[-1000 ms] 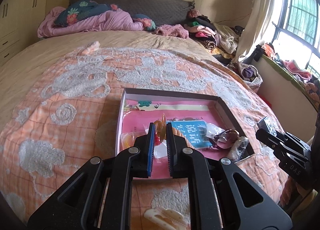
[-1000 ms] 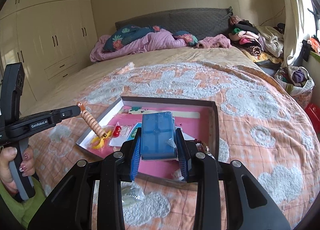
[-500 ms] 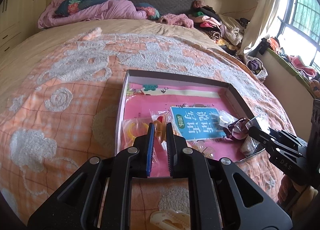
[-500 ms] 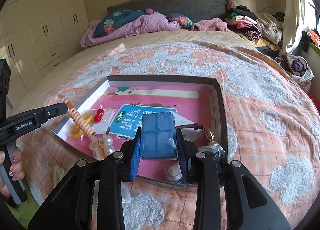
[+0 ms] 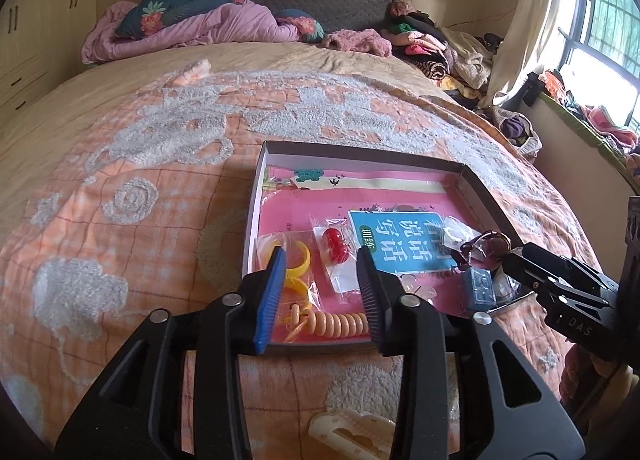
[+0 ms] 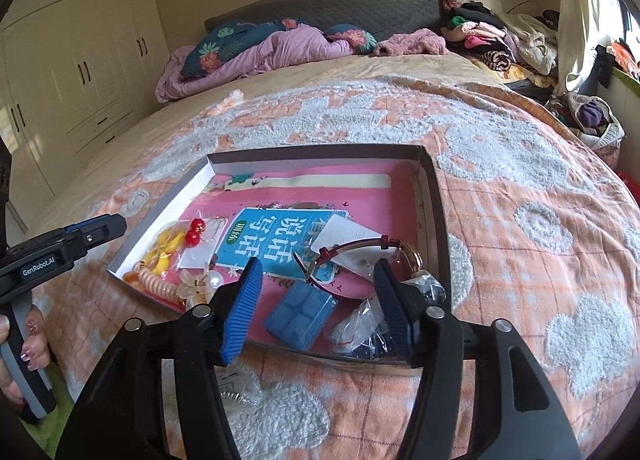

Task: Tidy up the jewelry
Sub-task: 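Lower the bead bracelet into the box with left tool while right tool places the blue case inside, then open both tools and withdraw them from the box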

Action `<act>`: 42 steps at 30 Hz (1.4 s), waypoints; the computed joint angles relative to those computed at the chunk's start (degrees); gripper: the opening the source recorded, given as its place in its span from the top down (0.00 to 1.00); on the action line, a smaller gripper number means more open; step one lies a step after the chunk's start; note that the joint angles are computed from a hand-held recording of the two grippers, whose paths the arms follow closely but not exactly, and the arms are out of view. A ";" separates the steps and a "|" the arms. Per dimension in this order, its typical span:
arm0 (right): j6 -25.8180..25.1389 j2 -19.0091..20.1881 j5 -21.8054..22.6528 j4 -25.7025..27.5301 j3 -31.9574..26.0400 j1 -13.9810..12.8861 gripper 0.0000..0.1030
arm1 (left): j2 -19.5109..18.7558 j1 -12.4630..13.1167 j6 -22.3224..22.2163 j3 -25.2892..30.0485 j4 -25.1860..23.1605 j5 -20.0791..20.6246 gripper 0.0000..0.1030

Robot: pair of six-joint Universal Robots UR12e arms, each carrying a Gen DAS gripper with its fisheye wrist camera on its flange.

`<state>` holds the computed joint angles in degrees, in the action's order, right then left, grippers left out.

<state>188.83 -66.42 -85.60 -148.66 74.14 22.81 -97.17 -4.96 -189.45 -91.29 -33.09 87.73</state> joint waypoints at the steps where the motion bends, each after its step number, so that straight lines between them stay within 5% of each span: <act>1: 0.09 -0.36 -0.08 -0.94 0.51 0.02 0.36 | 0.17 -0.01 -0.05 -0.10 0.16 0.06 0.69; 5: 0.73 -1.73 0.37 -4.23 2.28 0.03 0.21 | 0.89 0.01 -0.57 -0.41 0.38 0.06 0.50; 8: 0.19 -2.64 0.72 -5.43 3.18 0.11 0.15 | 1.47 0.07 -0.87 -0.63 0.01 -0.25 0.45; 19: -2.04 -5.30 2.46 -6.90 5.95 0.66 0.15 | 4.35 -0.05 0.09 -3.03 0.91 -0.69 0.19; 42: -8.35 -5.47 2.58 0.96 7.49 2.45 0.15 | 9.61 1.08 1.74 -9.87 -5.74 -0.18 0.15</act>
<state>180.48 -71.89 -83.02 -147.69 81.63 25.26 -87.55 -3.87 -187.72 -101.16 -38.83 87.55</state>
